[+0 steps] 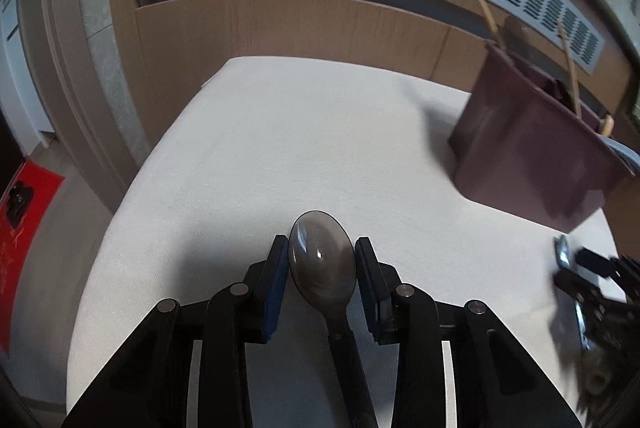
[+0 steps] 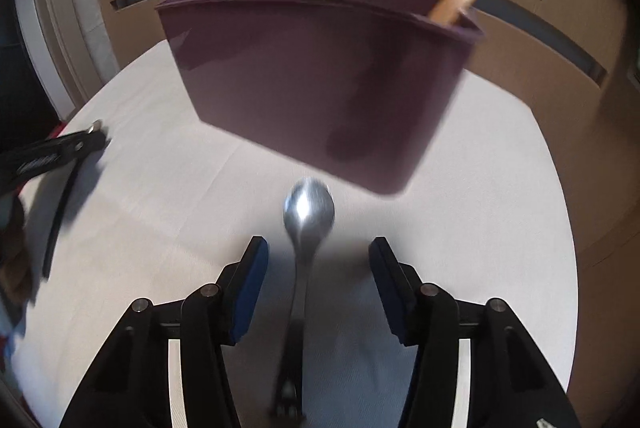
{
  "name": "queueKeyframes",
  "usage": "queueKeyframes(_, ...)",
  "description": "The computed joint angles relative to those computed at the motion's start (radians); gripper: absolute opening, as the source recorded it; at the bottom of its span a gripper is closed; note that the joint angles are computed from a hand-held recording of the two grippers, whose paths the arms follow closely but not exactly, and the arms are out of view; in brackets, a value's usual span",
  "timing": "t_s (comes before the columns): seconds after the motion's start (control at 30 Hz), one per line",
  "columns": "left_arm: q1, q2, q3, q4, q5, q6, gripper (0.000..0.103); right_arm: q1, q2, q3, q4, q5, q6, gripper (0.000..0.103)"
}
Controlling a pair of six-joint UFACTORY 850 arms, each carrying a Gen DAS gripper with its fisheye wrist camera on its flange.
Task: Organize utensils
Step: 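Lift the silver spoon with the right gripper while the left gripper lifts the translucent spoon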
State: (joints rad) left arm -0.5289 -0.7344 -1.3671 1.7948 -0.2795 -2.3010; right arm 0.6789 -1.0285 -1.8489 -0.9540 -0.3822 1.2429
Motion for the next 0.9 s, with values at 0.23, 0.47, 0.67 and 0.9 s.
queueKeyframes(0.23,-0.025,0.097,0.117,0.420,-0.034,-0.409,0.034,0.005,-0.041,-0.091,0.081,-0.039,-0.097,0.003)
queueKeyframes(0.47,-0.062,0.148,0.146,0.516,-0.073,-0.458,0.034,0.036,0.110,0.147,-0.439,-0.007,0.452,0.002)
queueKeyframes(0.67,-0.062,0.162,0.148,0.596,-0.040,-0.535,0.034,-0.004,0.186,0.269,-0.541,0.132,0.515,0.011)
queueKeyframes(0.9,-0.060,0.138,0.123,0.604,0.002,-0.545,0.034,-0.026,0.101,0.164,-0.030,0.175,0.018,0.027)
